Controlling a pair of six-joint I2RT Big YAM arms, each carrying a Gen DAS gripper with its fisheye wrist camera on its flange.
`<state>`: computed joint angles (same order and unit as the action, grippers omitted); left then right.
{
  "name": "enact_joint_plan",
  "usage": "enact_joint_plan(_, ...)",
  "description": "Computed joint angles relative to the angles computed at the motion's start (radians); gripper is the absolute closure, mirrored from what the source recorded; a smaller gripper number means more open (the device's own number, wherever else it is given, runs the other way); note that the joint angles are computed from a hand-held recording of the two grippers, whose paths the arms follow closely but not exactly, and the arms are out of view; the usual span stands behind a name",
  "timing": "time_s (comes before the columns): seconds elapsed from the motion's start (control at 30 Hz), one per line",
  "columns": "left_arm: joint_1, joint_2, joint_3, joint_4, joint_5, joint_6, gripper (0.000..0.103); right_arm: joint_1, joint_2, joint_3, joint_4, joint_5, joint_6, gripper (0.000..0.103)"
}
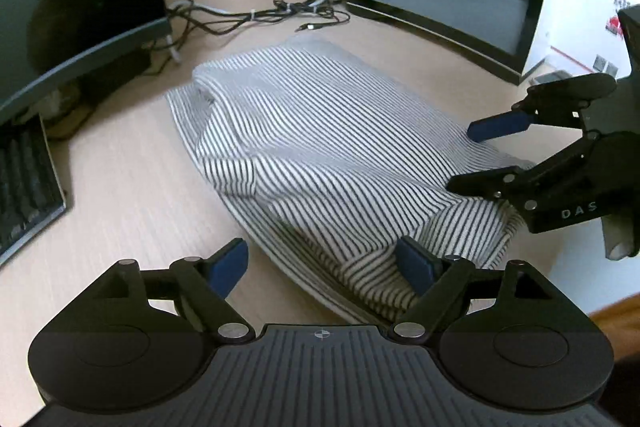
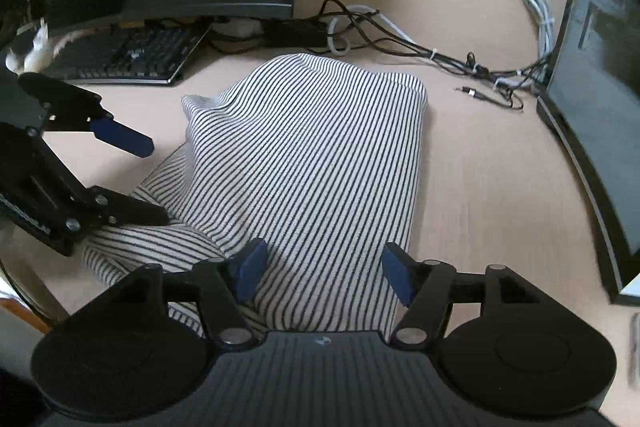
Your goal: Fold clothes
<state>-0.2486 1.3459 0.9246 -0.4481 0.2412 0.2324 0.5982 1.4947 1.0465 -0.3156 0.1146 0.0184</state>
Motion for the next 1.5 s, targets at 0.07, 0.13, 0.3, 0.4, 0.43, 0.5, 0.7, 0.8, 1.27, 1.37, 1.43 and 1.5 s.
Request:
enact_joint_plan(0.07, 0.009, -0.01, -0.006, -0.001, 0.025, -0.01, 0.021, 0.007, -0.002, 0.022, -0.027, 0.014, -0.021, 0.039)
enact_joint_plan(0.13, 0.018, -0.024, -0.014, 0.005, 0.047, -0.021, 0.022, 0.01, -0.003, 0.047, -0.054, 0.022, -0.045, 0.042)
enact_joint_plan(0.3, 0.037, -0.085, -0.049, 0.046, 0.122, -0.101, 0.021, 0.016, -0.022, 0.069, 0.005, -0.017, -0.107, 0.063)
enact_joint_plan(0.4, 0.014, -0.086, -0.049, 0.013, 0.102, -0.146, 0.021, 0.008, 0.039, 0.134, 0.002, -0.075, -0.108, 0.062)
enact_joint_plan(0.43, 0.005, -0.089, -0.053, 0.0, 0.09, -0.139, 0.02, 0.003, 0.072, 0.167, -0.028, -0.104, -0.106, 0.061)
enact_joint_plan(0.5, -0.014, -0.094, -0.059, -0.026, 0.068, -0.128, 0.018, -0.009, 0.143, 0.223, -0.113, -0.152, -0.121, 0.053)
enact_joint_plan(0.7, 0.01, -0.16, -0.109, -0.012, -0.031, -0.234, 0.009, -0.027, 0.106, 0.178, -0.085, -0.208, -0.284, 0.042)
enact_joint_plan(0.8, 0.039, -0.173, -0.113, -0.017, -0.1, -0.309, 0.008, -0.026, 0.034, 0.116, -0.07, -0.28, -0.355, 0.03)
enact_joint_plan(1.27, -0.036, -0.233, -0.125, -0.098, -0.211, -0.194, 0.004, -0.021, 0.072, 0.096, -0.069, -0.39, -0.36, 0.035)
enact_joint_plan(1.37, -0.068, -0.221, -0.126, -0.105, -0.213, -0.141, 0.004, -0.073, 0.107, 0.16, -0.123, -0.51, -0.158, 0.042)
enact_joint_plan(1.43, -0.089, -0.198, -0.124, -0.098, -0.23, -0.105, 0.004, -0.088, 0.117, 0.162, -0.108, -0.552, -0.084, 0.042)
enact_joint_plan(1.5, -0.115, -0.166, -0.122, -0.07, -0.27, -0.069, 0.004, -0.082, 0.11, 0.14, -0.078, -0.538, -0.091, 0.042)
